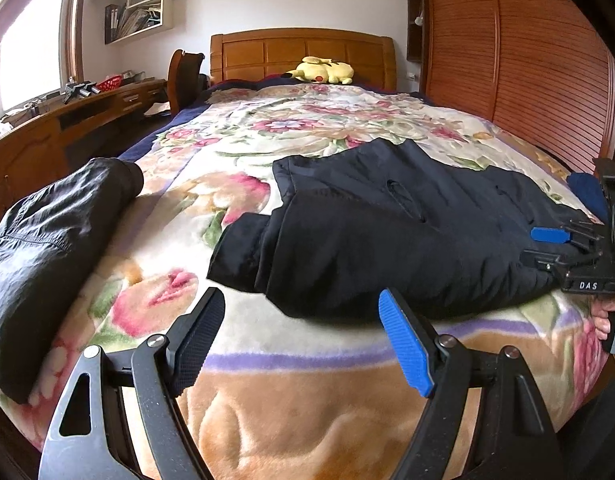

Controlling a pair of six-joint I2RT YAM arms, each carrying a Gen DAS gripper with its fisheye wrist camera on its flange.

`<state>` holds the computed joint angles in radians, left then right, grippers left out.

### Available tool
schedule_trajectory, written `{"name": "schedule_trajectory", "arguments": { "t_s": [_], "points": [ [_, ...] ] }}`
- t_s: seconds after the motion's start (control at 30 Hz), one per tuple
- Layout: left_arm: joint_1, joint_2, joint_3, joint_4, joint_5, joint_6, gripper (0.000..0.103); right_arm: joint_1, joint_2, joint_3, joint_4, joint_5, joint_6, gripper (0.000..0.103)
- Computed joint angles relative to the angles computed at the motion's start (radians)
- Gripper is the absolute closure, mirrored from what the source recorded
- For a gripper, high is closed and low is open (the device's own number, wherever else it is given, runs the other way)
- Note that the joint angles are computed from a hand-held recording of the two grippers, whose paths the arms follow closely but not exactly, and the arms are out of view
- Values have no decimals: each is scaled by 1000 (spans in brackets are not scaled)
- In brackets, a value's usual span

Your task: Fold large clothes

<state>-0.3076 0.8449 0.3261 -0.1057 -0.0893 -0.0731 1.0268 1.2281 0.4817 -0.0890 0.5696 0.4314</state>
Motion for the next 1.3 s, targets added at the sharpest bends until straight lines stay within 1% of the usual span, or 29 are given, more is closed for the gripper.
{"name": "schedule_trajectory", "arguments": {
  "t_s": [0.03, 0.2, 0.33, 0.57, 0.7, 0.83, 0.87, 0.9, 0.97, 1.0, 1.1, 1.2, 1.3],
  "points": [
    [-2, 14, 5, 10, -3, 0, 23, -16, 1, 3, 5, -10, -14, 37],
    [-28, 114, 46, 58, -44, -3, 23, -2, 10, 2, 10, 16, -11, 37],
    [-45, 159, 71, 77, -67, -6, 23, 4, 11, -6, 18, 26, -12, 37],
    [-53, 220, 94, 110, -81, 4, 23, 14, 7, -15, 22, 38, -12, 37],
    [-47, 239, 88, 135, -73, -7, 23, 12, 2, -18, 22, 38, -16, 37],
    [-51, 255, 93, 138, -78, -4, 24, 18, 0, -19, 20, 47, -18, 37],
    [-52, 258, 94, 137, -76, -2, 28, 17, -1, -21, 20, 46, -19, 37],
    [-53, 261, 96, 137, -71, 0, 35, 17, -1, -21, 20, 46, -19, 37],
    [-59, 267, 99, 131, -65, -1, 43, 19, 0, -20, 20, 48, -18, 37],
    [-64, 265, 95, 134, -71, 0, 51, 19, -2, -21, 20, 50, -17, 37],
    [-63, 259, 87, 132, -62, 4, 65, 27, -17, -23, 11, 62, -13, 37],
    [-60, 230, 72, 121, -61, 7, 75, 37, -40, -27, 3, 75, -9, 37],
    [-42, 174, 47, 96, -32, 12, 80, 51, -46, -19, 19, 75, -13, 37]
  ]
}}
